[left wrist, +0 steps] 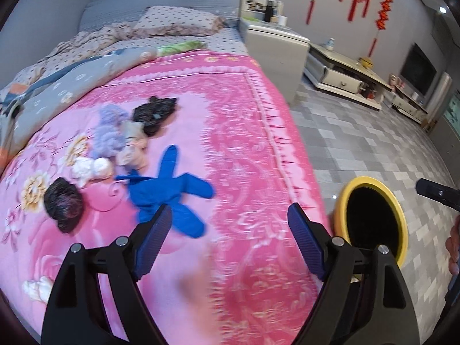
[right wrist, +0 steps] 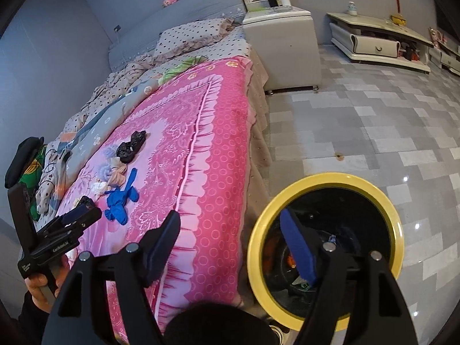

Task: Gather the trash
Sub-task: 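Move both open tools back over the bed, then grasp the black plastic bag with the left tool while the right tool grasps the blue glove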

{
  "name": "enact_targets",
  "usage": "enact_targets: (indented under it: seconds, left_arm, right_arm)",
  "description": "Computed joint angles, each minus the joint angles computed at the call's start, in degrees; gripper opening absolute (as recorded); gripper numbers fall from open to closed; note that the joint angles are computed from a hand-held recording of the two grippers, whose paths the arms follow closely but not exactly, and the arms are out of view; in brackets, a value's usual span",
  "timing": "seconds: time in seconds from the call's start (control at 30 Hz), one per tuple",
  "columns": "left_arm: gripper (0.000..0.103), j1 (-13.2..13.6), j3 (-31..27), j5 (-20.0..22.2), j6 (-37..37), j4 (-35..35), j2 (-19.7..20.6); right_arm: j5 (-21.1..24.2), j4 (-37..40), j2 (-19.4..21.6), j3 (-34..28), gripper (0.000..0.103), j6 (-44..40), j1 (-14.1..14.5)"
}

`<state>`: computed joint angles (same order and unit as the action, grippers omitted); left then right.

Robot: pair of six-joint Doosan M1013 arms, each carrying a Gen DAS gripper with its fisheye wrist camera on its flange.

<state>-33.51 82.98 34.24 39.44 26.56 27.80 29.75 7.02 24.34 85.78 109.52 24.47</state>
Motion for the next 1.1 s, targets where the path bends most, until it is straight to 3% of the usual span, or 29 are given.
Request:
enact_targets:
  seconds: [0.5,1.1]
  left_arm:
    - [0.078,8.0,6.5,5.2,-12.3,5.6,-3.1]
    - [0.078,12.8,6.7,6.4,-15.4,3.3,-0.4]
  right_arm:
    - [6.8,6.2,8.5,-14.3,0.069,-13.3,5.6]
    - [20.6,6.9,22.3,-33.9,0.069,-19.4,10.1]
